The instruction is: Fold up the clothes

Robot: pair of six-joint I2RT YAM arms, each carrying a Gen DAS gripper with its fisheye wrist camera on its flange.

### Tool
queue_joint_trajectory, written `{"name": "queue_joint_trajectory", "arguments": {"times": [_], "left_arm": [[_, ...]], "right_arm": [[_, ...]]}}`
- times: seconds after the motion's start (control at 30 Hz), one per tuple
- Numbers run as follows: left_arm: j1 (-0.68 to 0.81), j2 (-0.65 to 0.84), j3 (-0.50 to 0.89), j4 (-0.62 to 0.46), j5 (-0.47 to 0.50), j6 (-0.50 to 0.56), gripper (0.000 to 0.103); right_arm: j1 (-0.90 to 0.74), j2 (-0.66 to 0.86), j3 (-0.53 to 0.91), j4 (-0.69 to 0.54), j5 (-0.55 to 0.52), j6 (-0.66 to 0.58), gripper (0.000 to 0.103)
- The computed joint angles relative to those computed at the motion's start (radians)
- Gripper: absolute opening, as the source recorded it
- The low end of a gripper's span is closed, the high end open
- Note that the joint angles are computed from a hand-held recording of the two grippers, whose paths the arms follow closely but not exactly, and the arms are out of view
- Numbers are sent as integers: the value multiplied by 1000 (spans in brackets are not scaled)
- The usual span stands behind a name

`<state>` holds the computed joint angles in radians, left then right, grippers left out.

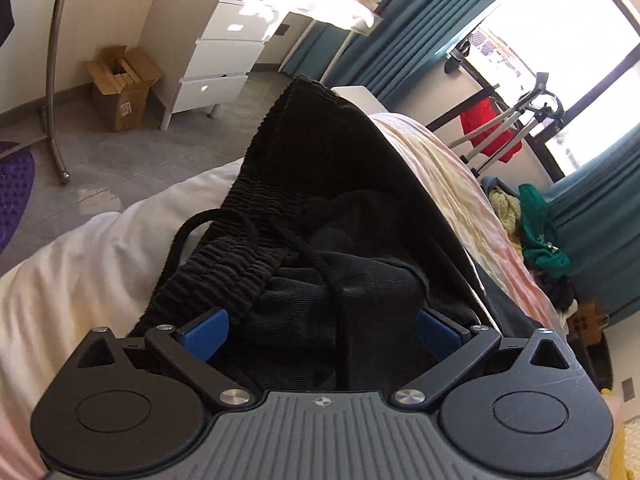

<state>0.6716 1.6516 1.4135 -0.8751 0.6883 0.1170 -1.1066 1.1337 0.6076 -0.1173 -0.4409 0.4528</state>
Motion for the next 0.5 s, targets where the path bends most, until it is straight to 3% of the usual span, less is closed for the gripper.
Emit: {"name": "queue_joint_trajectory", "arguments": {"times": [0.03,0.1,0.17,0.5], "left_arm": [[15,-23,-16,18,-17,-8,103],[39,-80,-63,75,-37,-15,103],[31,-110,-87,95,-73,-30,103],[-95,-75,-46,67,-273,-101,103]], "right_arm": [[-17,12,4,-8,12,9,13],[-44,44,-1,3,29,48,37],[-61,78,-13,30,33,90,55],[-29,213,25,56,56,96,56]]}}
